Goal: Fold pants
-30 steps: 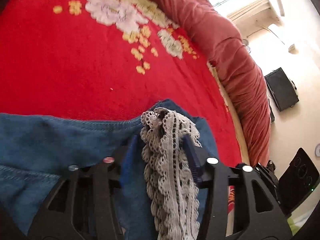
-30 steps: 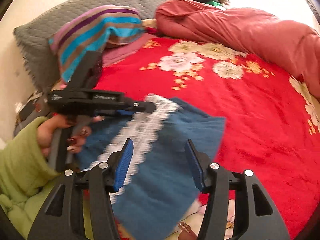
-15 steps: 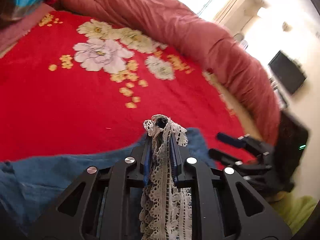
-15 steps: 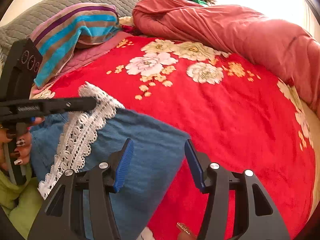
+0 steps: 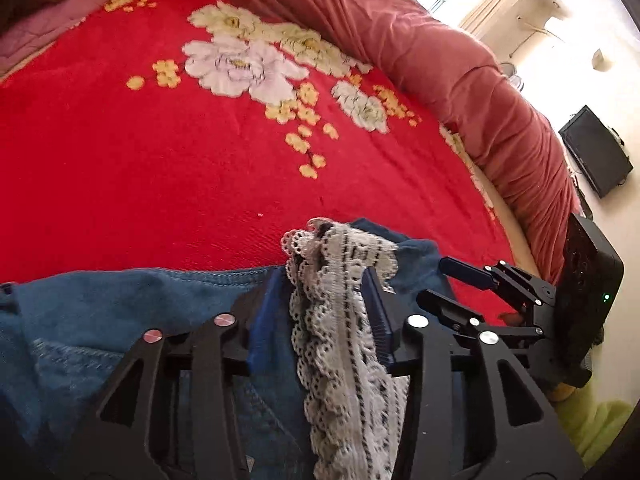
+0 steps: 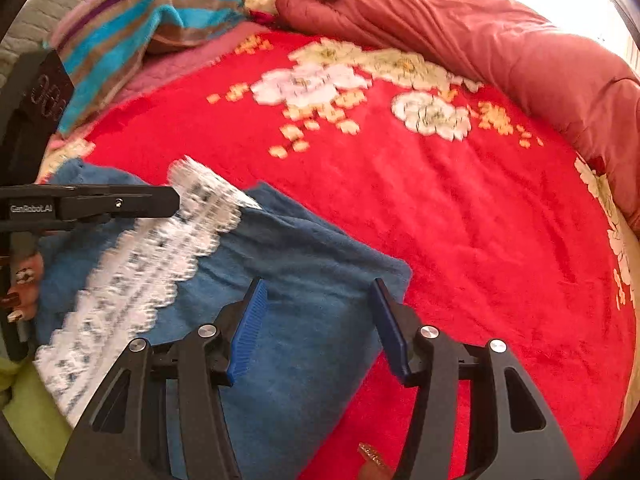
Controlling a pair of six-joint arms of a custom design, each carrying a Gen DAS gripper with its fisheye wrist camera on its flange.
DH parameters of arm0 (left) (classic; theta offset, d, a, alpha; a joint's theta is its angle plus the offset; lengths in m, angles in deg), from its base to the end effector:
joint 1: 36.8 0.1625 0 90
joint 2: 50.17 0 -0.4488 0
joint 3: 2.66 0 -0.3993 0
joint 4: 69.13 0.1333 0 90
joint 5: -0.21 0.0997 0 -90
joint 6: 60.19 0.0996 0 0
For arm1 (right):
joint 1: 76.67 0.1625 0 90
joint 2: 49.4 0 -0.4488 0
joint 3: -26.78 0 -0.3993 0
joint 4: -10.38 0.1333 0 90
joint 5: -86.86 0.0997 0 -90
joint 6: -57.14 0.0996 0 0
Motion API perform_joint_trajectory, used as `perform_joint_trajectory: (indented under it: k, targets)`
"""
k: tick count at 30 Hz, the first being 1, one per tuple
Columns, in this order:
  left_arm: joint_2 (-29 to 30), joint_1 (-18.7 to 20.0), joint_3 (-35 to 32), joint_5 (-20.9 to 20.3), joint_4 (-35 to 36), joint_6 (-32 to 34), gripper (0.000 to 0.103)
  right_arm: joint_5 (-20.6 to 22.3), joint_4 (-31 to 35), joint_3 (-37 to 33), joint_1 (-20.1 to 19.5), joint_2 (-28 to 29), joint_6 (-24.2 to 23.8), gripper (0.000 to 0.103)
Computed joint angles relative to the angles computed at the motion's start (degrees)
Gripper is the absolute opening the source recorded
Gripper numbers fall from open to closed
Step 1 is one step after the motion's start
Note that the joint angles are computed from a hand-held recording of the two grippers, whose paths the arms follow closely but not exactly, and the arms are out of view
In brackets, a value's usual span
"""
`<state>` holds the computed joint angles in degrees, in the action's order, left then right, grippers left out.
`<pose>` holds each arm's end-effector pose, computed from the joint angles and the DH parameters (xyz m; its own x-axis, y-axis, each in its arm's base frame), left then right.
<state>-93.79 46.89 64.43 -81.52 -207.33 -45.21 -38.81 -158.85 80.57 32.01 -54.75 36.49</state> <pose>0.0563 -0.8342 0.2653 -0.9308 0.2806 -0.2343 0.3524 0.8595 -0.3704 0.3399 -0.7705 -0.1129 -0.7126 -0.2659 0.6493 -0.5626 0.7695 -0.3023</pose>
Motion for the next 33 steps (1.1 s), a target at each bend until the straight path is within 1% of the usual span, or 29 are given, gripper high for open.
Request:
perform_joint_trajectory:
  k: [1,2,4,8,10,16,20,24,25,27,28,29,30,33]
  targets:
    - [-0.80,-0.14,0.86,0.13,-0.59,0.03,0.038,0.07,-0.97,1.08,0.18,-0.53,-0.12,0.053]
    - [-1.42,-0.23,1.60,0.22,-1.16,0.00,0.039,0.14,-2.18,2.61,0.40,-1.25,-0.18,0.055]
    - [-2.97,-0.28,3.45,0.21,-2.38,-0.15,0.045,0.79,-3.98,5.27,0.68,-2.54,0.14,0.057]
    - [-6.11,-0.47,7.65,1.39,-4.20,-0.45,0.051,2.82,-8.67,11.63,1.55,-5.34,0.01,0.064]
    - [-8.00,-0.49,10.36,1.59,-5.28,-0.30,0.056,3.17,-10.10,13.55,2.01,-6.05,-0.28,0.064]
    - [-12.41,-0.53,17.15,0.99,-6.57,-0.94,0.056,4.17,-12.73,19.07,3.20,-8.03,-1.29,0.064]
    - [-14.21,-0.64,20.78,1.06,-5.63,-2.18,0.055,5.39,-13.99,22.22,3.52,-8.92,-1.68,0.064]
    - [-14.17,-0.90,22.35,3.01,-3.58,-3.87,0.055,6.54,-14.47,23.73,3.51,-9.09,-1.13,0.064]
    - [-13.71,-0.98,22.23,4.03,-2.91,-4.58,0.055,6.83,-14.63,23.88,3.44,-9.05,-1.04,0.064]
    - [-13.30,-1.05,22.10,4.66,-2.82,-4.90,0.055,7.21,-14.58,24.16,3.28,-9.09,-0.65,0.064]
    - [-13.10,-1.27,22.09,5.11,-2.91,-4.60,0.046,7.53,-14.39,24.26,3.14,-9.08,-0.33,0.064]
    - [-13.01,-1.42,22.17,5.11,-2.98,-4.16,0.027,7.63,-14.33,24.35,3.06,-9.05,-0.18,0.064]
    - [-12.86,-1.39,22.12,3.95,-2.44,-4.03,0.006,7.53,-14.30,24.33,3.05,-8.98,0.09,0.064]
    - [-13.98,-2.53,24.36,5.81,-4.21,-2.03,0.006,8.64,-15.29,25.32,3.21,-9.38,0.16,0.064]
